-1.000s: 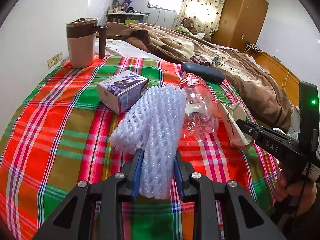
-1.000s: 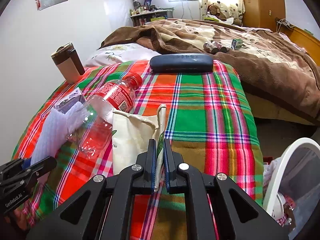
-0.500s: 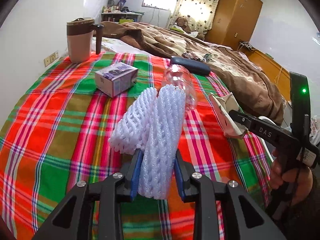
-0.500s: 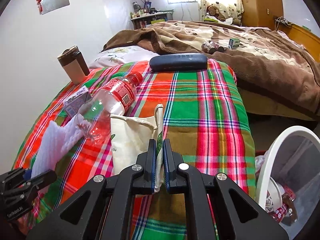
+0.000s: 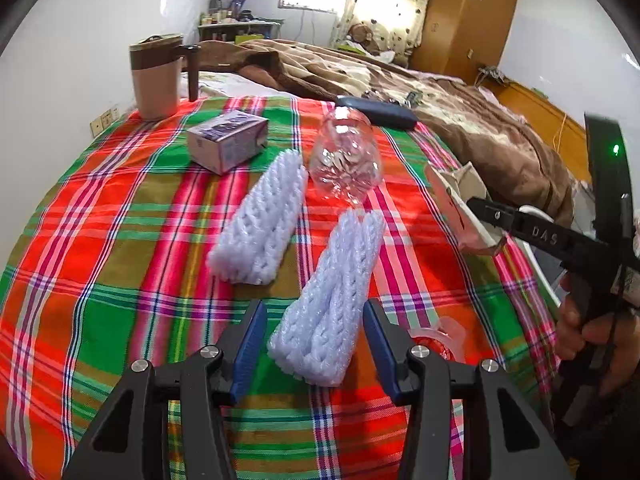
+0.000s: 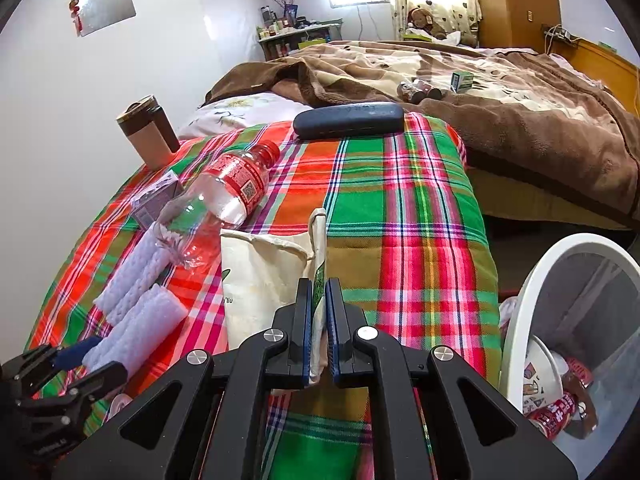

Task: Collect trash
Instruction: 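Carry the paper bag and foam net over the wastebasket and open both tools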

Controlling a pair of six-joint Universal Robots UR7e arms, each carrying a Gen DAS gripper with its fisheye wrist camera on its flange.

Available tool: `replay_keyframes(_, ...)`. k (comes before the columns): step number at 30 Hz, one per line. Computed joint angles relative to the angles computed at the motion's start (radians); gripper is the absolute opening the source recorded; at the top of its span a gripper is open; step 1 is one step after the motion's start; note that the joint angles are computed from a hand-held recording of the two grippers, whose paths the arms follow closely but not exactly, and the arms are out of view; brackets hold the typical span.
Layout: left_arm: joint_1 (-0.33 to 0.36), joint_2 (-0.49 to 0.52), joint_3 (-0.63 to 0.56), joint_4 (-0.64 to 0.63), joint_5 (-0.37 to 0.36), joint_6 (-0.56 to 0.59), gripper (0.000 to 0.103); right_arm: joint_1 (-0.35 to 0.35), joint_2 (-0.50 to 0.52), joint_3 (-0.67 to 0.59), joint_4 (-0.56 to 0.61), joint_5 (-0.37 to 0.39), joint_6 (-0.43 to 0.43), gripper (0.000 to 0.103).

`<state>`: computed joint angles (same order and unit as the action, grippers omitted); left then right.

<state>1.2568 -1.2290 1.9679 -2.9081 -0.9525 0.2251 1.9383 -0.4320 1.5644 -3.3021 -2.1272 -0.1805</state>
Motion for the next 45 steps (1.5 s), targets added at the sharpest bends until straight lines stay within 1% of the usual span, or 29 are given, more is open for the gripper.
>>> replay_keyframes(2,-0.006,0.011,0.000,-0.001,0.024,0.009,0.050,-0.001,-0.003,0.006,-0.004,0.001,0.001,0.007)
replay_keyframes(3,-0.013,0.019,0.006,-0.019,0.041,0.031,0.050,-0.001,-0.005,0.010,-0.008,0.001,0.000,0.007)
replay_keyframes(4,-0.014,0.020,0.009,-0.022,0.042,0.040,0.050,-0.001,-0.006,0.012,-0.008,0.001,0.001,0.007)
replay_keyframes(6,-0.004,0.014,-0.002,0.040,-0.008,0.004,0.050,-0.002,-0.008,0.015,-0.010,0.001,0.003,0.007)
replay_keyframes(7,-0.004,0.014,-0.001,0.045,-0.012,-0.007,0.050,-0.003,-0.008,0.017,-0.010,0.001,0.005,0.007)
replay_keyframes(8,-0.013,0.026,0.005,0.016,0.026,0.007,0.050,-0.003,-0.009,0.018,-0.011,0.002,0.006,0.007)
replay_keyframes(9,-0.018,0.032,0.010,-0.002,0.050,0.018,0.049,-0.003,-0.010,0.020,-0.011,0.002,0.007,0.007)
replay_keyframes(10,-0.020,0.035,0.011,-0.010,0.055,0.022,0.049,-0.003,-0.011,0.021,-0.011,0.003,0.007,0.007)
replay_keyframes(12,-0.018,0.030,0.012,-0.004,0.041,0.009,0.038,-0.002,-0.012,0.025,-0.016,0.002,0.002,0.007)
replay_keyframes(13,-0.020,0.027,0.014,-0.012,0.040,0.013,0.037,-0.002,-0.011,0.025,-0.017,0.000,0.000,0.007)
replay_keyframes(15,-0.021,0.025,0.016,-0.021,0.042,0.016,0.028,-0.002,-0.015,0.029,-0.014,0.006,0.002,0.007)
replay_keyframes(24,-0.042,0.002,0.036,-0.055,0.039,0.007,0.027,0.003,-0.038,0.064,-0.056,0.012,-0.017,0.007)
replay_keyframes(32,-0.105,-0.010,0.055,-0.090,0.042,0.017,0.027,-0.006,-0.095,0.131,-0.123,0.013,-0.002,0.007)
replay_keyframes(37,-0.146,0.008,0.056,-0.102,0.035,0.016,0.027,-0.009,-0.131,0.178,-0.179,-0.008,-0.013,0.007)
replay_keyframes(45,-0.215,0.062,0.059,-0.125,0.000,0.021,0.027,-0.028,-0.198,0.259,-0.267,-0.053,-0.021,0.007)
